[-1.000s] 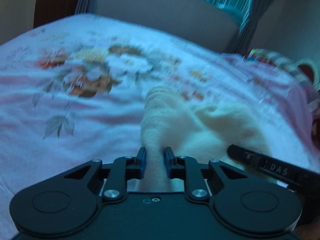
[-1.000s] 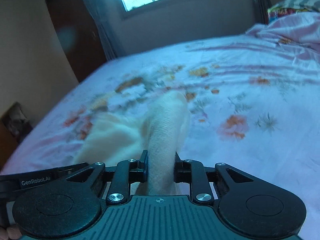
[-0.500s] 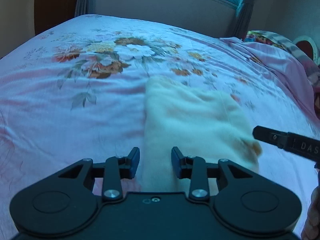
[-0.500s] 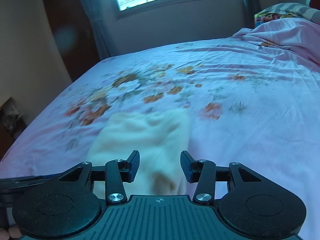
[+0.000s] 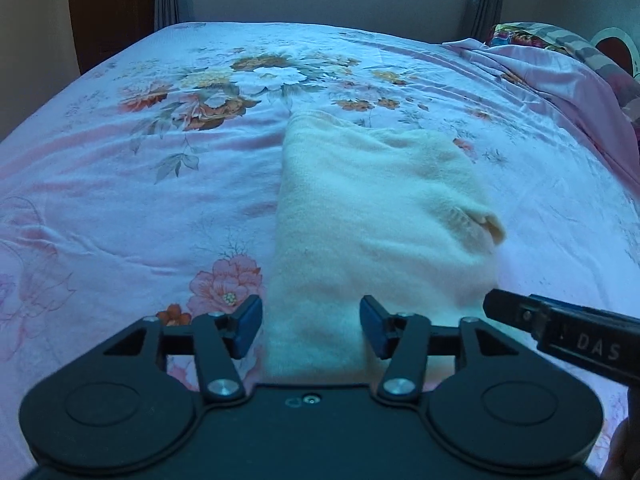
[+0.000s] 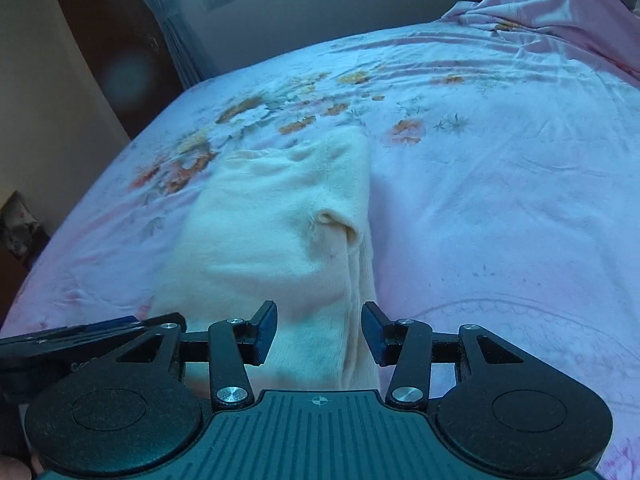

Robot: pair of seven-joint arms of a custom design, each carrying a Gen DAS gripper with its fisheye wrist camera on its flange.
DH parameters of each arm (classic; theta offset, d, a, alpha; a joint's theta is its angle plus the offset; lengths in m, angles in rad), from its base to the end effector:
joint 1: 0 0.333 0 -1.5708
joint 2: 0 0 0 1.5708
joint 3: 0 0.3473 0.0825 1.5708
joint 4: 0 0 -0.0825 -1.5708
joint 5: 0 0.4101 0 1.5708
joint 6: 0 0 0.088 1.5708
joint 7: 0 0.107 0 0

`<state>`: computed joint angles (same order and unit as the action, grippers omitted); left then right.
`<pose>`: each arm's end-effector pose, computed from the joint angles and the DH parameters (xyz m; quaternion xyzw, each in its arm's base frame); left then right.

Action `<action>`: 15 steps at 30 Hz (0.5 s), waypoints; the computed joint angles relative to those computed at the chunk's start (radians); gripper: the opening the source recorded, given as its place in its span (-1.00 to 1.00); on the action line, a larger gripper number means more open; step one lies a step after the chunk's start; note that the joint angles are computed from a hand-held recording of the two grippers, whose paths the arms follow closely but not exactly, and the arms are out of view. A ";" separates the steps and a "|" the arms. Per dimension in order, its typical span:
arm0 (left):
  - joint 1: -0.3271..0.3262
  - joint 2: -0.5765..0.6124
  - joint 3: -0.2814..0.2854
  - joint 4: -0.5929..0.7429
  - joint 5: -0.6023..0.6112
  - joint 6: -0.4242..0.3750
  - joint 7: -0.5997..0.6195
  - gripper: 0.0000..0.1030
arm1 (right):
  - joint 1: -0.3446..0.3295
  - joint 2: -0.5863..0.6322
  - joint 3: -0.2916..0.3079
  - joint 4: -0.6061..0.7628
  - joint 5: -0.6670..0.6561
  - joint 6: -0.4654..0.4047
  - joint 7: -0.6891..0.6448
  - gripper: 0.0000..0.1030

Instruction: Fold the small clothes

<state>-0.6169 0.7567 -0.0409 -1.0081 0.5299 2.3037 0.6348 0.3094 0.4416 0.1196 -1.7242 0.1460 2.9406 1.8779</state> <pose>0.6854 -0.4989 0.4869 -0.6805 0.6489 -0.2600 0.2196 0.6878 0.2891 0.4362 -0.6398 0.6670 -0.0961 0.3695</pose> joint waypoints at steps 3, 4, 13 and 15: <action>-0.030 -0.054 0.011 -0.048 0.031 -0.029 -0.039 0.40 | -0.010 -0.075 0.011 -0.076 0.019 -0.012 -0.003 -0.09; -0.038 -0.073 0.009 -0.063 0.044 -0.037 -0.049 0.47 | -0.022 -0.103 0.024 -0.107 0.040 -0.007 -0.010 -0.09; -0.127 -0.309 -0.020 -0.303 0.300 -0.071 -0.208 0.97 | -0.008 -0.437 0.023 -0.458 0.081 0.127 -0.097 0.69; -0.132 -0.353 -0.048 -0.350 0.334 -0.088 -0.230 0.97 | -0.007 -0.518 0.016 -0.539 -0.043 0.156 -0.004 0.84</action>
<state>-0.7488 0.4040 -0.0889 -1.3576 0.8638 2.2153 0.4052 0.3023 -0.0759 0.1361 -2.2630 0.1028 3.0968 1.8739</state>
